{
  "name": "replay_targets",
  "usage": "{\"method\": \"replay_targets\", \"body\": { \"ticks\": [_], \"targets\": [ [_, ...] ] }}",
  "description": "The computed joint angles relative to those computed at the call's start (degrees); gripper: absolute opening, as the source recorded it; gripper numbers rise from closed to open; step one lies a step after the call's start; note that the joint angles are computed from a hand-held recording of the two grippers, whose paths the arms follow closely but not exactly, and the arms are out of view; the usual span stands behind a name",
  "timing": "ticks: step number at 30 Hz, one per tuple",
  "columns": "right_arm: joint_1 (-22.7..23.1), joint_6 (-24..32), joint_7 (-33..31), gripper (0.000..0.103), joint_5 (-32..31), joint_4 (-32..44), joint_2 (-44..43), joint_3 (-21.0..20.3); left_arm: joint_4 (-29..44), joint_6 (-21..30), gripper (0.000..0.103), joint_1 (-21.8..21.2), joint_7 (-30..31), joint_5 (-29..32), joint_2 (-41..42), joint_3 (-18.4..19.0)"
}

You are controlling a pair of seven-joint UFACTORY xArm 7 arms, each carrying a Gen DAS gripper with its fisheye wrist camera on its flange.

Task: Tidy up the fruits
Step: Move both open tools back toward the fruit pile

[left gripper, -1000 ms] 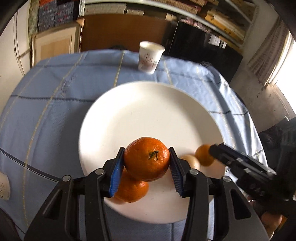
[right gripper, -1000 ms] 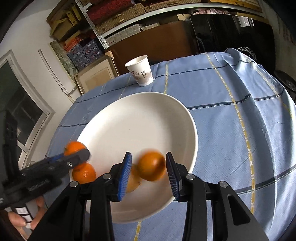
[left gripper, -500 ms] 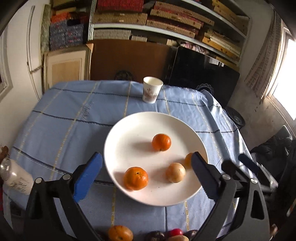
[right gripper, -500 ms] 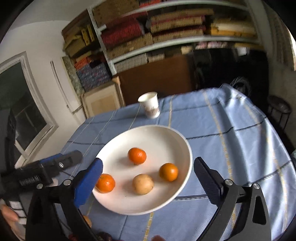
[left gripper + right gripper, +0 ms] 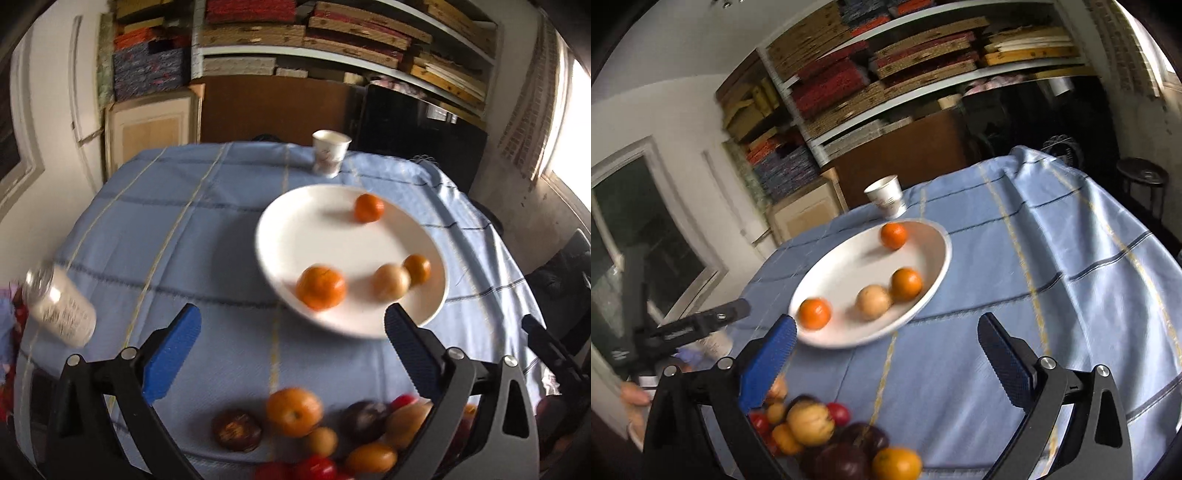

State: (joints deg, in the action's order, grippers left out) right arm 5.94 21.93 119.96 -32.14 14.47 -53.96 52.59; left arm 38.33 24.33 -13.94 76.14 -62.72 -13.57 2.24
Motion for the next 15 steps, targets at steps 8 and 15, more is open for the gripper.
{"method": "replay_targets", "body": {
  "ticks": [8,15],
  "targets": [
    [-7.09,-4.25,-10.30,0.091,-3.22,7.81,12.31,4.72,-2.24,-1.29,0.098,4.41,0.97,-0.88,2.53,1.74],
    [-11.82,-1.00,-15.33,0.077,-6.77,14.38,20.40,9.94,-4.45,1.51,0.098,6.12,5.32,-2.24,-0.83,3.13]
  ]
}}
